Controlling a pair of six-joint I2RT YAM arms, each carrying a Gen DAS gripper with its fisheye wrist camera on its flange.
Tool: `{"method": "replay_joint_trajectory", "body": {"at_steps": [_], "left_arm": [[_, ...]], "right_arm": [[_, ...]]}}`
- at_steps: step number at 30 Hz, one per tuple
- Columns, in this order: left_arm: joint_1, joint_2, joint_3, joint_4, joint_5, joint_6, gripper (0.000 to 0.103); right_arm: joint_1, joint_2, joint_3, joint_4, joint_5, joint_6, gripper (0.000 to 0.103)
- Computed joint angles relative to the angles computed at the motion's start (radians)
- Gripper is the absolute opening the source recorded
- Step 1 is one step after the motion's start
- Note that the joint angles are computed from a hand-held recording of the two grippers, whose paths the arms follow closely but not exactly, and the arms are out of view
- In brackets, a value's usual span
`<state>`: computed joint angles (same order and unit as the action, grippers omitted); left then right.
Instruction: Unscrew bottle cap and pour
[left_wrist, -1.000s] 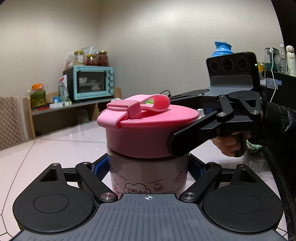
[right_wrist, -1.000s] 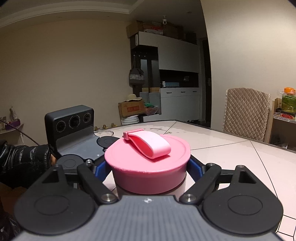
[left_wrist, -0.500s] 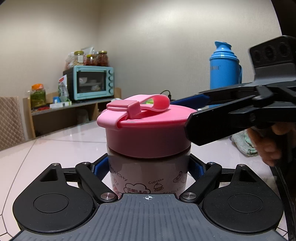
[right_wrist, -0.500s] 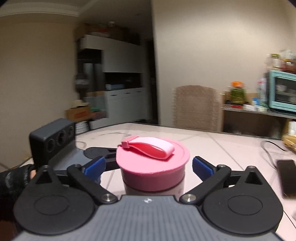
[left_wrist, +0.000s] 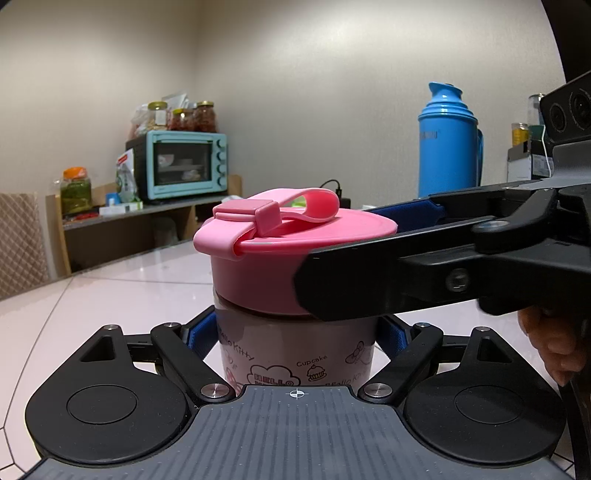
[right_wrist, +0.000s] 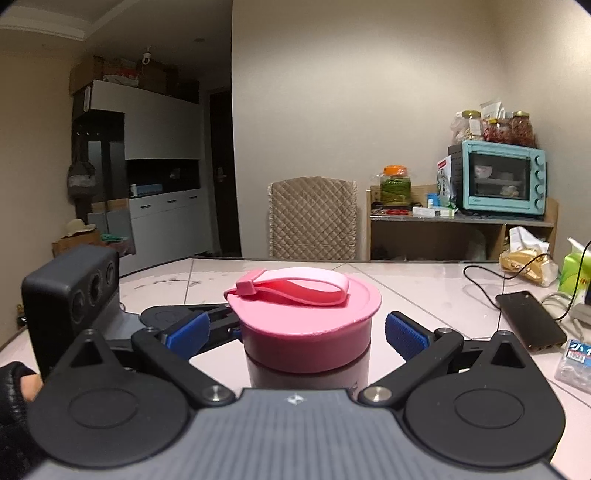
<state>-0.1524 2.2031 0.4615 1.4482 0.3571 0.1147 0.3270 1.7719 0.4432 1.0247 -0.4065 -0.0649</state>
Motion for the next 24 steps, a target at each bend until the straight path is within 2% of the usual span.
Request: {"method": "replay_joint_trajectory", "body": {"at_steps": [6,11,24], "left_arm": [[0.0,0.0,0.0,0.0,0.001,-0.001,0.09],[0.001,0.001,0.0,0.0,0.001,0.0,0.09],[0.005,0.003,0.0,0.002,0.006,0.001,0.09]], "right_arm": [[0.032,0.024,0.012,0.013,0.077,0.003,0.102],[0.036,0.049,0.022,0.022,0.081,0.005,0.101],[0.051,0.043,0.028,0.009,0.113,0.018,0.09]]}}
